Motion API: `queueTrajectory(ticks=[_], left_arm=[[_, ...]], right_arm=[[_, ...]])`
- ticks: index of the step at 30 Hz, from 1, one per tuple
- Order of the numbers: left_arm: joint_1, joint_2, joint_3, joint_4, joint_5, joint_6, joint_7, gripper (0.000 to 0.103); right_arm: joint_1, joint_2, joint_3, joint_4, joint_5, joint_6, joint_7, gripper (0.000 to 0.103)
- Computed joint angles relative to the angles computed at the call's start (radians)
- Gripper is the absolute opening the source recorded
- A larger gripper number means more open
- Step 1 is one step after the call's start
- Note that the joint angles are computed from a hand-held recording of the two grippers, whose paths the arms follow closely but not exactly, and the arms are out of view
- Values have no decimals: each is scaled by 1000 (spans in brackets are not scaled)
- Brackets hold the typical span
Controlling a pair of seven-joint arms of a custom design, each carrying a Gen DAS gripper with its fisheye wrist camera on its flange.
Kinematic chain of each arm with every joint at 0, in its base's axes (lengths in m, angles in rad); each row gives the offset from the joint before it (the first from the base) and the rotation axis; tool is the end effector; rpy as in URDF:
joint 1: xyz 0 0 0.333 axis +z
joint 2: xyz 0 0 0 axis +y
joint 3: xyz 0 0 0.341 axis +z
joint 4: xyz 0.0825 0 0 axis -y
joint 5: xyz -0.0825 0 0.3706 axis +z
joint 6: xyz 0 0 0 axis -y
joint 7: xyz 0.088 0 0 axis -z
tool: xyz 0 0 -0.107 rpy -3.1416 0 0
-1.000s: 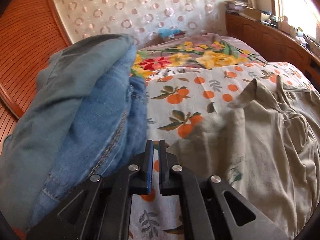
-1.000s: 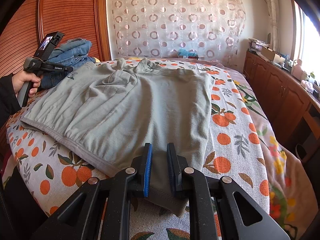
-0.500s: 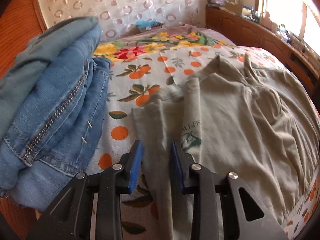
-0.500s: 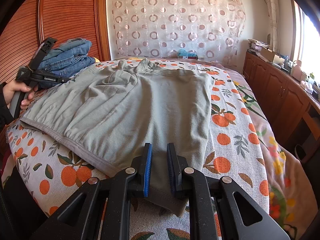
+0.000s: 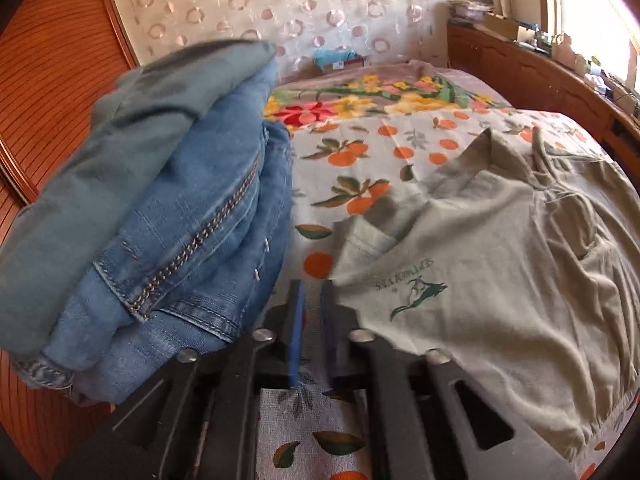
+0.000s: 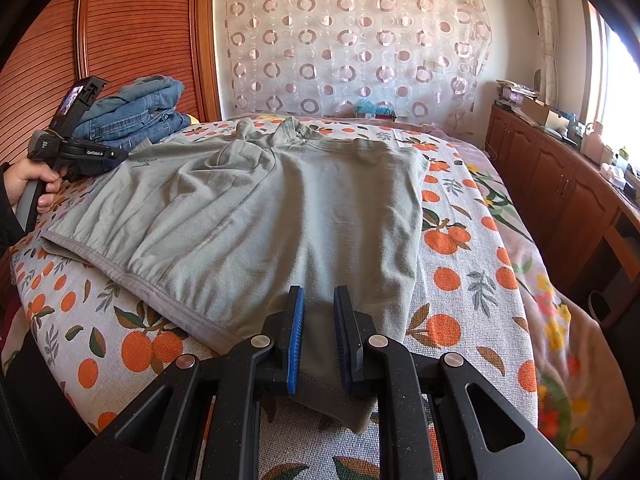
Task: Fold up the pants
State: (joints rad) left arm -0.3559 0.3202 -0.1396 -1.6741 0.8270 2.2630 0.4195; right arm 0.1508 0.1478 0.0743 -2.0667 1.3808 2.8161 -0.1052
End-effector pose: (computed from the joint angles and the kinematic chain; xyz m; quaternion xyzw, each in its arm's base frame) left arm 0.6070 -0.2933 0.4825 -0.7301 0.5893 -0.1396 0.3166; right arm 0.5832 0.0824 0.4311 -0.8091 0.3897 -0.2029 0.3902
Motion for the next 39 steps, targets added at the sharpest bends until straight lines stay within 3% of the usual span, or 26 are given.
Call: queueTrajectory(ticks=[4,10,15,19,27,33,34,36,39], left_arm=[[5,-34,-11,-48,0,113,-22,33],[-17,-60,-25,-91,53,268,-83,71],[-52,-45,-40,-80,56,312,-84,73],[-85,-33,-48,-66,45,312,-68,73],[-143,5,-50,-30,18,298,-22,73],[-155,-24,-44,-67,31,297,-51,73],[-155,-34,-44,-80,37,293,-61,73],[-151,-57,-45,-108,50,289,-89,73],[-135,-96,-52,-157,65,288,-127,73]], right_arm=[[-4,-2,-2,-1,6,-10,-4,15],[-7,-25,-8,-18,10,-16,30,17],[-5,-50,-20,-40,27,0,50,30],[-6,-69,-30,-58,45,19,53,34],[-14,-83,-50,-84,-187,-34,303,37],[-32,-95,-63,-76,-263,-105,389,37],[-35,-92,-65,-69,-277,-116,403,35],[-43,-83,-68,-49,-294,-155,426,15],[-47,-84,-62,-22,-280,-177,397,6]])
